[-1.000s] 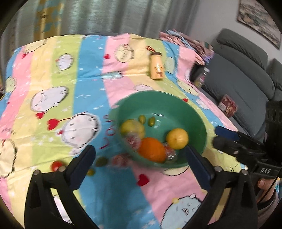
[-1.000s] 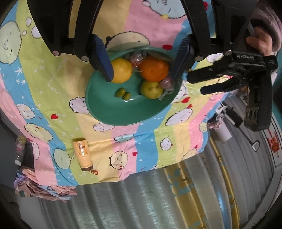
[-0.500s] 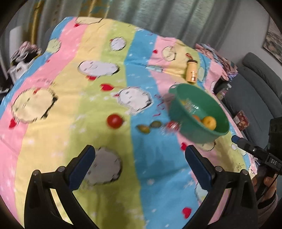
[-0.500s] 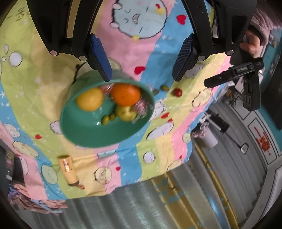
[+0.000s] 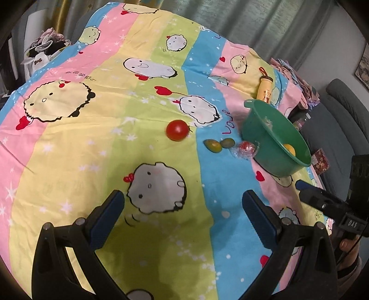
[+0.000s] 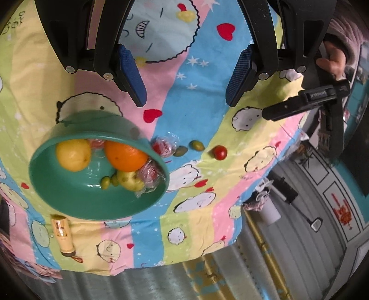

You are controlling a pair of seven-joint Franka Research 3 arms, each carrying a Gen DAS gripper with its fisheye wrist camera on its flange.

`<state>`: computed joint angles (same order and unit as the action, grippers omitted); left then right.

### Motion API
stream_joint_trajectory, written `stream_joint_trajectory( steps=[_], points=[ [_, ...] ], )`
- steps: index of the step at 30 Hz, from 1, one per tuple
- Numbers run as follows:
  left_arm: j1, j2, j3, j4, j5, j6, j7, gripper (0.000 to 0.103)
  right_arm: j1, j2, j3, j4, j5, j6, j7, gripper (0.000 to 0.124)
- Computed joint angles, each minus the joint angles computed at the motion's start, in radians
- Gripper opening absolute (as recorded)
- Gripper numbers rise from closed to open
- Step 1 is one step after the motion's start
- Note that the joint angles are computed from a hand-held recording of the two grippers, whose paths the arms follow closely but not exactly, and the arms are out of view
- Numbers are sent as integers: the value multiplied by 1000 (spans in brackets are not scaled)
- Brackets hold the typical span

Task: Organize fruits
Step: 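Move the left gripper back to the remaining green fruit and grasp it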

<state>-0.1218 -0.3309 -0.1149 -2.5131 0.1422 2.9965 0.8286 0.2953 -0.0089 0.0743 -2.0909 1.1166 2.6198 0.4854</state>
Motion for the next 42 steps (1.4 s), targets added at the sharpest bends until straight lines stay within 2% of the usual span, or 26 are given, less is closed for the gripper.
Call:
stream_joint_trajectory(
  steps=[5, 8, 11, 15, 16, 19, 22, 25, 28, 31, 34, 35, 37, 39, 42],
  points=[
    [34, 46, -7, 42, 29, 20, -8, 102, 7, 35, 13, 27, -27, 26, 43, 72],
    [13, 79, 19, 73, 12, 31, 30, 101, 10, 53, 22, 40, -36, 39, 57, 72],
    [-56, 124, 70, 115, -53, 51, 151, 97, 9, 67, 27, 51, -43, 42, 68, 72],
    [-89, 186, 78, 183, -132, 43, 286, 90, 5, 81, 32, 59, -62, 41, 86, 72],
    [-121, 208, 97, 204, -204, 45, 362, 87, 4, 82, 33, 60, -65, 40, 85, 72],
    [-146, 260, 97, 258, -326, 42, 520, 77, -2, 86, 33, 61, -66, 34, 87, 72],
    [-131, 311, 73, 315, -377, 17, 651, 68, -7, 85, 33, 60, -63, 24, 87, 72],
    [-99, 346, 37, 363, -492, -7, 824, 66, -11, 87, 33, 62, -54, 18, 80, 72],
    [-48, 383, -17, 426, -678, -51, 1048, 65, -14, 94, 32, 66, -52, 13, 80, 72],
    [13, 422, -74, 488, -832, -116, 1210, 65, -19, 105, 32, 72, -56, 7, 90, 72],
    [48, 453, -104, 525, -846, -162, 1251, 65, -23, 113, 32, 75, -65, 4, 99, 72],
    [51, 464, -102, 536, -807, -185, 1220, 65, -24, 115, 33, 76, -69, 2, 103, 72],
    [47, 470, -94, 537, -696, -198, 1144, 54, -27, 119, 33, 78, -76, 1, 108, 72],
    [65, 460, -111, 529, -701, -218, 1159, 52, -31, 119, 33, 79, -74, -3, 105, 72],
    [58, 441, -102, 503, -620, -218, 1106, 38, -34, 121, 35, 81, -68, -4, 102, 72]
  ],
)
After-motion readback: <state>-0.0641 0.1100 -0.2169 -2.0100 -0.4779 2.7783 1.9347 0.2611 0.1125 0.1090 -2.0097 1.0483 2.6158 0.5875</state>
